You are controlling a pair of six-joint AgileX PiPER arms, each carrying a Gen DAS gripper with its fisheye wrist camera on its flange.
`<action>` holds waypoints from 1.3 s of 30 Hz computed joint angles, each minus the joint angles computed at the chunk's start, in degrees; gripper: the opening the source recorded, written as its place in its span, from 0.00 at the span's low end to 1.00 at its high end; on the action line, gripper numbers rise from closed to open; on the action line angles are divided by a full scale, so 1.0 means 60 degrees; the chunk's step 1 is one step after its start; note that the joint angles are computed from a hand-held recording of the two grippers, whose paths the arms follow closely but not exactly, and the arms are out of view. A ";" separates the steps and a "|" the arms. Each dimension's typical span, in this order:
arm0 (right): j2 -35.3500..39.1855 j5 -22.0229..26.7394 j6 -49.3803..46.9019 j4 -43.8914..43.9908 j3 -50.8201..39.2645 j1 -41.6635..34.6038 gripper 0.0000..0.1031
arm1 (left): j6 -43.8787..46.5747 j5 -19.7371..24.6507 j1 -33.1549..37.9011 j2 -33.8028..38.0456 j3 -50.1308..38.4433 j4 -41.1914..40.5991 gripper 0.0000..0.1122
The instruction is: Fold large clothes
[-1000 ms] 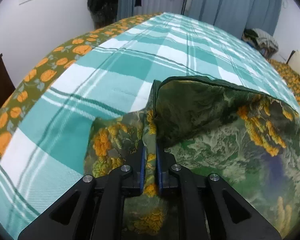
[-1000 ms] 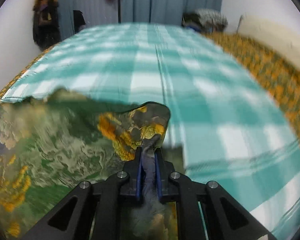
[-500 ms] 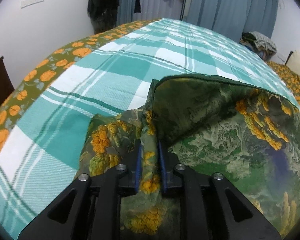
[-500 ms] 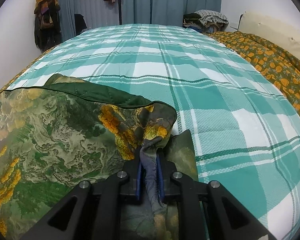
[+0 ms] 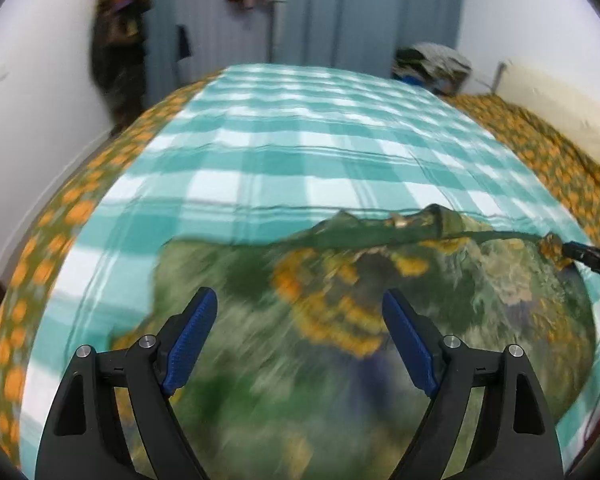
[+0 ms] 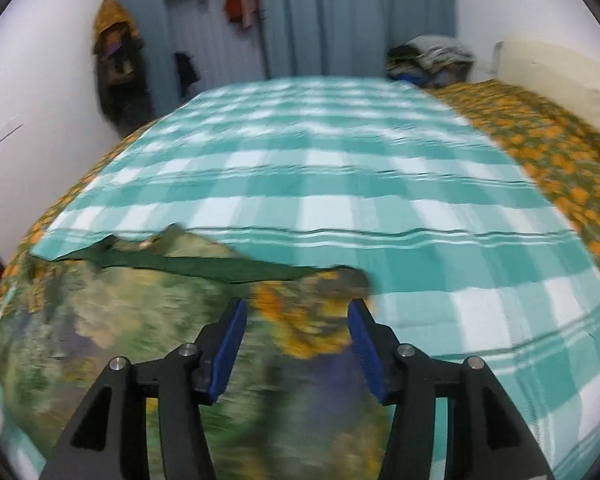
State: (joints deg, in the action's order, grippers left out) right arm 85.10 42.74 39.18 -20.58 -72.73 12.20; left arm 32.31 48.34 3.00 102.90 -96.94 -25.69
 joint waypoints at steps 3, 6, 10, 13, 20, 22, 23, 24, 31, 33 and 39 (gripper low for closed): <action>0.1281 0.0336 -0.1466 0.1643 -0.0752 -0.0235 0.52 | -0.1228 -0.0100 -0.0506 0.1186 -0.0976 0.1328 0.73; 0.1612 -0.0280 -0.1478 0.1791 -0.0287 -0.0402 0.52 | -0.1970 -0.0584 0.0096 0.1905 -0.0773 0.1347 0.68; 0.1180 -0.2683 -0.1944 0.3093 0.1500 -0.1142 0.52 | -0.0932 -0.0771 0.1248 0.2057 -0.0135 -0.1292 0.57; 0.1210 -0.3606 -0.1602 0.2961 0.2017 -0.1174 0.52 | -0.0770 -0.1241 0.1091 0.1927 0.0235 -0.1298 0.57; 0.1143 -0.4329 -0.1811 0.3261 0.2406 -0.1273 0.52 | -0.0327 -0.0687 0.1294 0.1937 0.0095 -0.1775 0.64; 0.1085 -0.4308 -0.2038 0.3499 0.2427 -0.1314 0.52 | -0.0962 -0.0412 0.1102 0.1608 0.0029 -0.0778 0.66; 0.1057 -0.4117 -0.2067 0.3514 0.2328 -0.1320 0.52 | -0.1101 -0.0335 0.1022 0.1421 0.0078 -0.0410 0.67; 0.1011 -0.3834 -0.2042 0.3443 0.2199 -0.1312 0.52 | -0.1117 -0.0254 0.0969 0.1178 0.0204 -0.0163 0.69; -0.1207 -0.2642 -0.1758 0.3394 0.2638 -0.1022 0.53 | 0.0556 0.1216 0.0625 -0.1143 0.1640 -0.0898 0.76; -0.1980 -0.2556 -0.1399 0.3170 0.3199 -0.0798 0.53 | 0.0585 0.1529 0.0001 -0.1249 0.1438 -0.0856 0.80; -0.3376 -0.1950 0.1072 0.0903 0.4305 0.0733 0.53 | -0.1900 0.2043 -0.2043 0.0863 -0.1280 0.0804 0.80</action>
State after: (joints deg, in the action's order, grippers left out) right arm 64.84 31.04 45.61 -15.16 -46.90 16.60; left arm 20.91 60.60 -9.26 108.08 -104.62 -20.86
